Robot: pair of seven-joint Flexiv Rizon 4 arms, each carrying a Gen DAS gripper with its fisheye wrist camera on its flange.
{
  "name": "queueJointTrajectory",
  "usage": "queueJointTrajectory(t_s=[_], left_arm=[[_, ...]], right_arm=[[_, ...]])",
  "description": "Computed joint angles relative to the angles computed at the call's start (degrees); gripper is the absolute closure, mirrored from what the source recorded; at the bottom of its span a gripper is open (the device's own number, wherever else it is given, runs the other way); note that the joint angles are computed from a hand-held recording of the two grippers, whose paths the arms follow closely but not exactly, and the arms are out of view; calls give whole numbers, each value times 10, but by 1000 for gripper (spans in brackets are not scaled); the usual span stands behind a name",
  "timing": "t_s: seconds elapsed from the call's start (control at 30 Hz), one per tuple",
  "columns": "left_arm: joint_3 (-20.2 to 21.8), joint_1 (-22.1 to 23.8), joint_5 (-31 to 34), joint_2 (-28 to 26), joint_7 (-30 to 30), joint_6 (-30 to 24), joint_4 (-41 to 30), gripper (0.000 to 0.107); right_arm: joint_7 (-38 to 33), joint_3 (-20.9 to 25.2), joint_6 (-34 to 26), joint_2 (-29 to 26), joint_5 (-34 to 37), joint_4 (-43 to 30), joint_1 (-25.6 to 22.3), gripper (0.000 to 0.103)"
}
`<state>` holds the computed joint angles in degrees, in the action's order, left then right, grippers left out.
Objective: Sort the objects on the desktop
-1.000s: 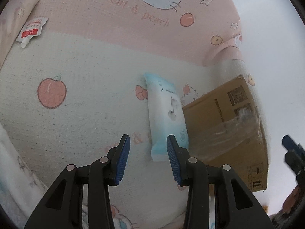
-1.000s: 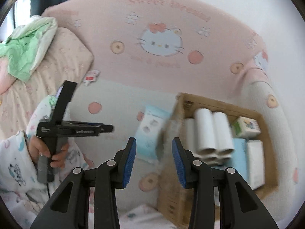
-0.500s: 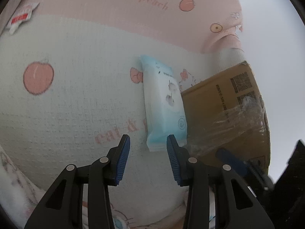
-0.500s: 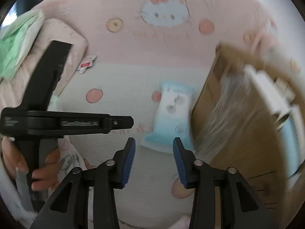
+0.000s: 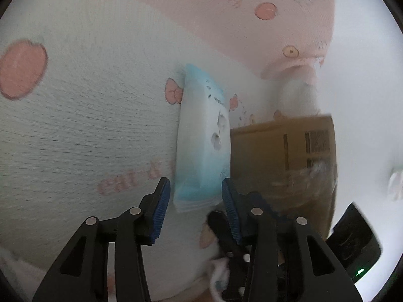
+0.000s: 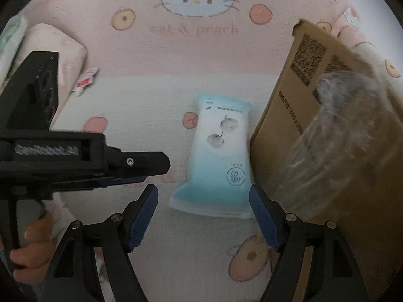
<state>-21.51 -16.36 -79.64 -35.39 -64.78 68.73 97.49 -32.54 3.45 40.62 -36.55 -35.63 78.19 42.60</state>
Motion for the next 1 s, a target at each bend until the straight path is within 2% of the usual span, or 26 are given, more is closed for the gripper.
queueJointTrajectory(t_s=[0.17, 0.33, 0.43, 0.53, 0.6, 0.9, 0.97, 1.0], left_arm=[[-6, -7, -27, -25, 10, 36, -29, 60], [-12, -3, -8, -54, -10, 40, -59, 60], [-26, 11, 0, -72, -11, 17, -77, 60], [-21, 14, 46, -90, -49, -4, -95, 60], [-33, 24, 55, -96, -55, -16, -99, 59], [-39, 25, 105, -108, -81, -9, -109, 58], [-52, 32, 100, -109, -71, 1, -106, 64], [-62, 36, 93, -110, -60, 5, -106, 72]], right_arm=[[-8, -6, -32, -25, 6, -32, 2, 30], [-19, -10, -58, -40, 7, -51, 7, 30], [-25, -13, -70, -46, 5, -56, 10, 30], [-28, -12, -82, -53, 10, -64, 11, 30], [-31, -13, -91, -58, 11, -69, 12, 30], [-21, -13, -57, -49, 5, -43, 7, 28], [-22, -10, -47, -45, 7, -36, 4, 28], [-25, -9, -45, -44, 9, -34, 2, 28]])
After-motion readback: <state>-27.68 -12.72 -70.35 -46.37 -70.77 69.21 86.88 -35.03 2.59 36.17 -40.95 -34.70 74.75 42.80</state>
